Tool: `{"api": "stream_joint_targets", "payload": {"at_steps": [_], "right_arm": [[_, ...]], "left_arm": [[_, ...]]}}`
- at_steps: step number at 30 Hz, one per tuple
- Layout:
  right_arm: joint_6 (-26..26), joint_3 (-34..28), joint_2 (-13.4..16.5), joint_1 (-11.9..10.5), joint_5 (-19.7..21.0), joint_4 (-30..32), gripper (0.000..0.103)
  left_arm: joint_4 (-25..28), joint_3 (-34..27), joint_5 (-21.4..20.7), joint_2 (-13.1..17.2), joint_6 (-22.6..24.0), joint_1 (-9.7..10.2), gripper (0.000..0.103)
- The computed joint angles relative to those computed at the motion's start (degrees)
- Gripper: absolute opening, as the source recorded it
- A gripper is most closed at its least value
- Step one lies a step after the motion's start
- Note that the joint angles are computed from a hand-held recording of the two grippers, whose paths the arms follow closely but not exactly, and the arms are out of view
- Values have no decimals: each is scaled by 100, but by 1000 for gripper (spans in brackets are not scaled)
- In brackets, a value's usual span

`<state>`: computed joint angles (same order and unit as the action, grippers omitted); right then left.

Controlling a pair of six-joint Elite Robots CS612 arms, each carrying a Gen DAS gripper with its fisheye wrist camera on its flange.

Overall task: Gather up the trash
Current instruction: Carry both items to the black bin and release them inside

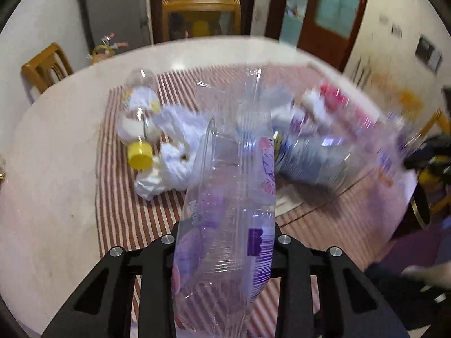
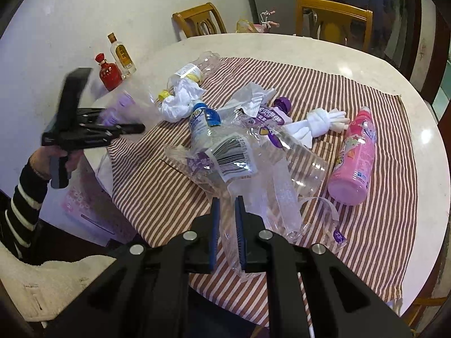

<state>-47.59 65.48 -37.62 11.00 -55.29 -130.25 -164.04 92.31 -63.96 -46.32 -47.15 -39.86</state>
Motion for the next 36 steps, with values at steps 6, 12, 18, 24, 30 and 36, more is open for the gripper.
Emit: {"api": "stream_joint_targets", "payload": {"at_steps": [6, 12, 18, 24, 30, 36], "right_arm": [[98, -68, 65, 27, 190, 87, 12], [803, 36, 35, -149, 579, -363, 12], [3080, 635, -157, -779, 453, -2326, 12], [4588, 1212, -289, -1422, -636, -3549, 12], [5524, 1422, -149, -1855, -1642, -3816, 12], [6080, 1382, 93, -2076, -2022, -3200, 24]], "left_arm": [[-473, -75, 518, -51, 163, -186, 32], [-582, -656, 337, 169, 922, -224, 32], [-807, -1873, -404, 776, 2210, -218, 32], [-396, -3400, -1168, 1535, 3118, -245, 32], [354, -4852, -1666, 2234, 3600, -295, 32], [1317, -6465, -2153, 3028, 3898, -389, 32]]}}
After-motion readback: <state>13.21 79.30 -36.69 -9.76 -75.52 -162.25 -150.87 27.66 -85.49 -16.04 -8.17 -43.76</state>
